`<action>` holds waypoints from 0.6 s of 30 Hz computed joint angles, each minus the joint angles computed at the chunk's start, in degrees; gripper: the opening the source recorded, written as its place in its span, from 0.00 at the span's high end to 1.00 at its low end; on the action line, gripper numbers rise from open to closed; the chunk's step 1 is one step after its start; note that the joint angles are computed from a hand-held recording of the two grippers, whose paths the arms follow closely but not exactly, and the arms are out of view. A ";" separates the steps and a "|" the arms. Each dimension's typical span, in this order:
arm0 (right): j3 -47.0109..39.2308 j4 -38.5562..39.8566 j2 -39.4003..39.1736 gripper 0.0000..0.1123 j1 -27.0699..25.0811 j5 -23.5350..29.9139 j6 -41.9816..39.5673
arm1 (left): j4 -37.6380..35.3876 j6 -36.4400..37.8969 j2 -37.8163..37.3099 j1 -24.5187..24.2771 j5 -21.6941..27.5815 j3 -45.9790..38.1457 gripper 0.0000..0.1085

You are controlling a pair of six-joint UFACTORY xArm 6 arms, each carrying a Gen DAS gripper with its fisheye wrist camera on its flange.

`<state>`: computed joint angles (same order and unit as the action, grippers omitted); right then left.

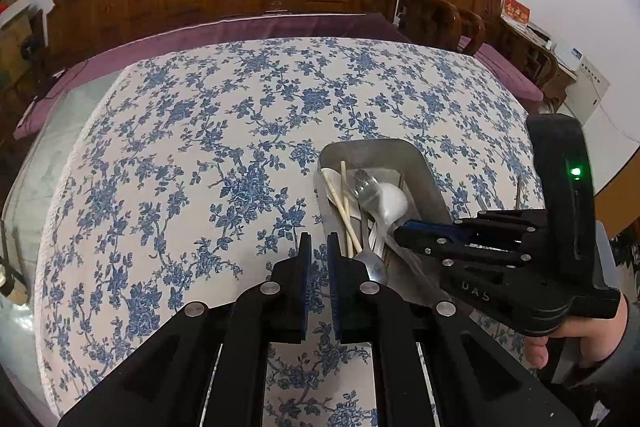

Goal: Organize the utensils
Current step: 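Lower the smiley-face spoon into the tray and open the left tool while the right lowers the fork in, then open the right tool to release the metal fork into the grey tray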

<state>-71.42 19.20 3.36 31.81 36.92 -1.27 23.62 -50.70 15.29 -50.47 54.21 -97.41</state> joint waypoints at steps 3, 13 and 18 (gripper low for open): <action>0.74 1.48 -0.90 0.89 -0.18 -0.34 -1.99 | 0.00 0.09 0.19 -0.21 0.19 -0.40 0.93; 14.16 -1.59 -15.02 0.89 -3.54 -3.53 -3.96 | 0.56 0.63 4.39 -2.78 0.95 -6.80 0.79; 22.61 -3.82 -23.34 0.79 -9.11 -3.13 -2.40 | -0.17 1.25 8.23 -4.36 1.10 -11.74 0.63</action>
<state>-48.81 15.38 -19.98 22.70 33.79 -3.67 23.45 -49.45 23.52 -54.82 55.31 -109.15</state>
